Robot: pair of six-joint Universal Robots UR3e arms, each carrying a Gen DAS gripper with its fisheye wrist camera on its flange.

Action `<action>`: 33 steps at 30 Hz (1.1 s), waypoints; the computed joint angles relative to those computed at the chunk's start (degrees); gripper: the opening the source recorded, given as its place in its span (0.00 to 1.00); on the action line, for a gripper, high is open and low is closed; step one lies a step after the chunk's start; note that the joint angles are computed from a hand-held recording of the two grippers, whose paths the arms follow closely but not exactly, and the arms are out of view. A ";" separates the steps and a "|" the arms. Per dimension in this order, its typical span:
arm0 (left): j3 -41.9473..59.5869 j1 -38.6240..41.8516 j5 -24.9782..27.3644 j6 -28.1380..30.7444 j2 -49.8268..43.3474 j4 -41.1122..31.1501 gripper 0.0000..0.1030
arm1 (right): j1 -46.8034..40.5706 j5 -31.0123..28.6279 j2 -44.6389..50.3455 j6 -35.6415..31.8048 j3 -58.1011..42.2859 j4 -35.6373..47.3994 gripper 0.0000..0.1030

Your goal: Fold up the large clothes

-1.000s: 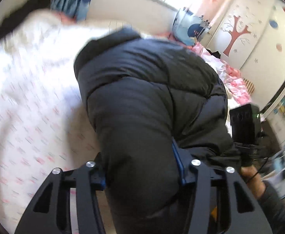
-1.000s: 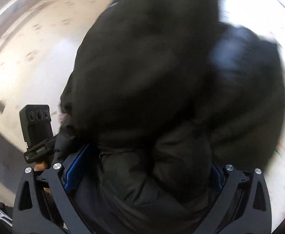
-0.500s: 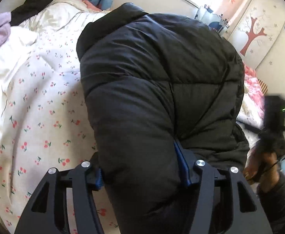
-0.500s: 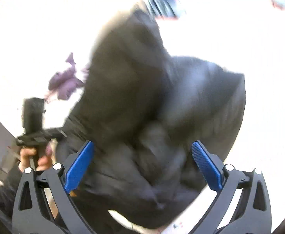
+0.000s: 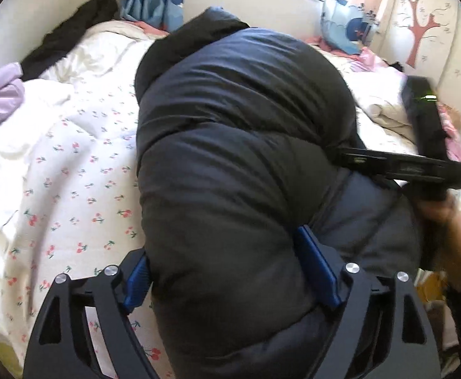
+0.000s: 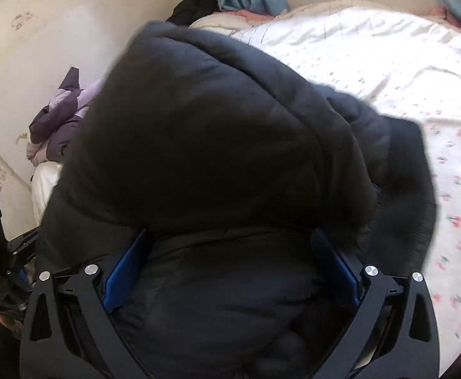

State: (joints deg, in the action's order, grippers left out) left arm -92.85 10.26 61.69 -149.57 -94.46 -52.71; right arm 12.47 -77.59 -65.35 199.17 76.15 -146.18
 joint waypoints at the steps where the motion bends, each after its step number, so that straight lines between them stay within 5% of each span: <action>1: -0.75 -0.45 1.02 -1.32 0.62 1.33 0.79 | 1.18 -2.17 -3.70 0.40 3.43 -1.69 0.94; 5: -5.38 -2.05 6.14 -5.59 4.05 8.65 0.84 | 7.63 -9.19 -12.69 1.54 14.15 -7.90 0.94; 8: -11.13 -2.09 8.53 -5.72 8.33 14.58 0.89 | 9.97 -12.09 -11.90 2.09 13.14 0.46 0.94; 13: -15.78 -1.26 10.31 -5.84 15.89 15.54 0.93 | 8.48 -11.05 -16.50 4.63 18.28 -0.40 0.94; 21: -15.81 -0.18 9.95 -5.81 20.98 10.18 0.93 | 16.82 -25.56 -23.30 11.07 22.78 3.48 0.94; 33: -14.02 -0.94 9.43 -5.84 23.91 3.54 0.93 | 26.76 -37.76 -11.17 20.43 2.15 21.53 0.94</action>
State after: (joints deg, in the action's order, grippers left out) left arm -106.86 9.32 71.13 -155.42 -70.55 -49.17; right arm 39.23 -115.35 -76.52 219.60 78.30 -124.64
